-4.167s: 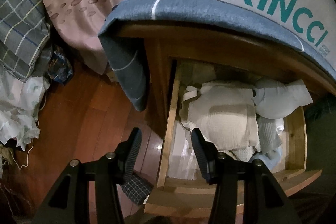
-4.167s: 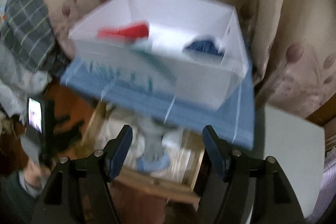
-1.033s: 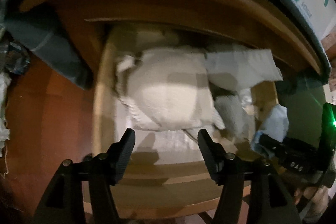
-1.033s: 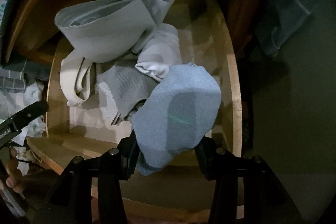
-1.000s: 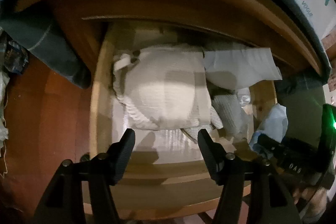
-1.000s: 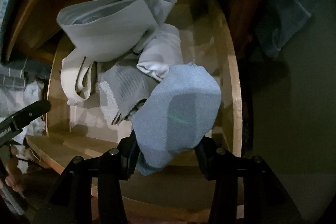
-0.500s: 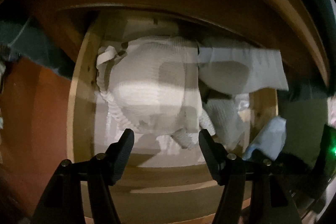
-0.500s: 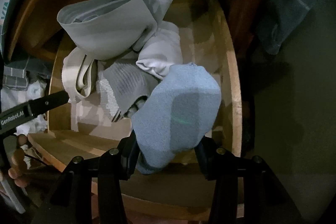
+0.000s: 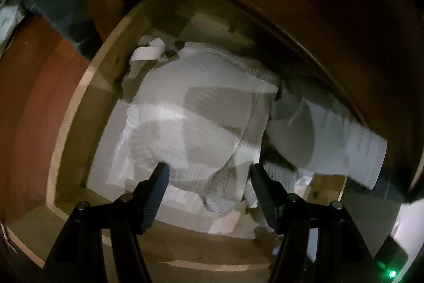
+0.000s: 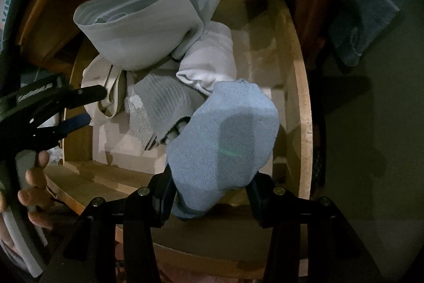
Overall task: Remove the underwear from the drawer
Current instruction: 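Lower the left tool toward the white textured underwear while the right tool holds the light blue underwear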
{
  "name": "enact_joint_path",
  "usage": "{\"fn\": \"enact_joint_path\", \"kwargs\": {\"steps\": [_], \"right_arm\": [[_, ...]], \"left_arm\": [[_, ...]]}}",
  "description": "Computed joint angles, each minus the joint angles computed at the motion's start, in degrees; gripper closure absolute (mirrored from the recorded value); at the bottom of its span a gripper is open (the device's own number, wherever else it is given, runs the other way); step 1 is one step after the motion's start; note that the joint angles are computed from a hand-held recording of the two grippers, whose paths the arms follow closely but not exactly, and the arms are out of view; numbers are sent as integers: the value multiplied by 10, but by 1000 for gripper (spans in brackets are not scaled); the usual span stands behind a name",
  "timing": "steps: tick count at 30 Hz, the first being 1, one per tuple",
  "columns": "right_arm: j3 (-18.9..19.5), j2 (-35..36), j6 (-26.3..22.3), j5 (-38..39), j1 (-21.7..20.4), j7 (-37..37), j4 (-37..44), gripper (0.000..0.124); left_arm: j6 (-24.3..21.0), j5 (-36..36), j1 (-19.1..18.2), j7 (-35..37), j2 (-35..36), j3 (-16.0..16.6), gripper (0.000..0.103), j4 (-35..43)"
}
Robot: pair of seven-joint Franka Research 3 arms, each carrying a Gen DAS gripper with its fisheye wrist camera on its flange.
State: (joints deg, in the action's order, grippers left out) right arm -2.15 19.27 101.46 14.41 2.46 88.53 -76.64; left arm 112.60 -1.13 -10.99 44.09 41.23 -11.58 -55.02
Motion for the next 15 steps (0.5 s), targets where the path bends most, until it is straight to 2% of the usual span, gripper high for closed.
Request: {"fn": "enact_joint_path", "kwargs": {"steps": [5,10,13,14,15], "right_arm": [[1,5,-6,3,-1,-2,7,79],[1,9,-11,5,-1,-6,13,79],[2,14,-17,8,-3,-8,19,79],[2,14,-17,9,-3,-8,19,79],[2,14,-17,10,-3,-7,19,79]], "left_arm": [[-41,21,-19,-57,21,15,37,34],[-84,11,-21,-110,62,13,37,94],[-113,14,-23,-112,85,14,37,138],[-110,9,-20,-113,86,11,38,137],[-95,3,-14,-112,75,8,46,115]]}}
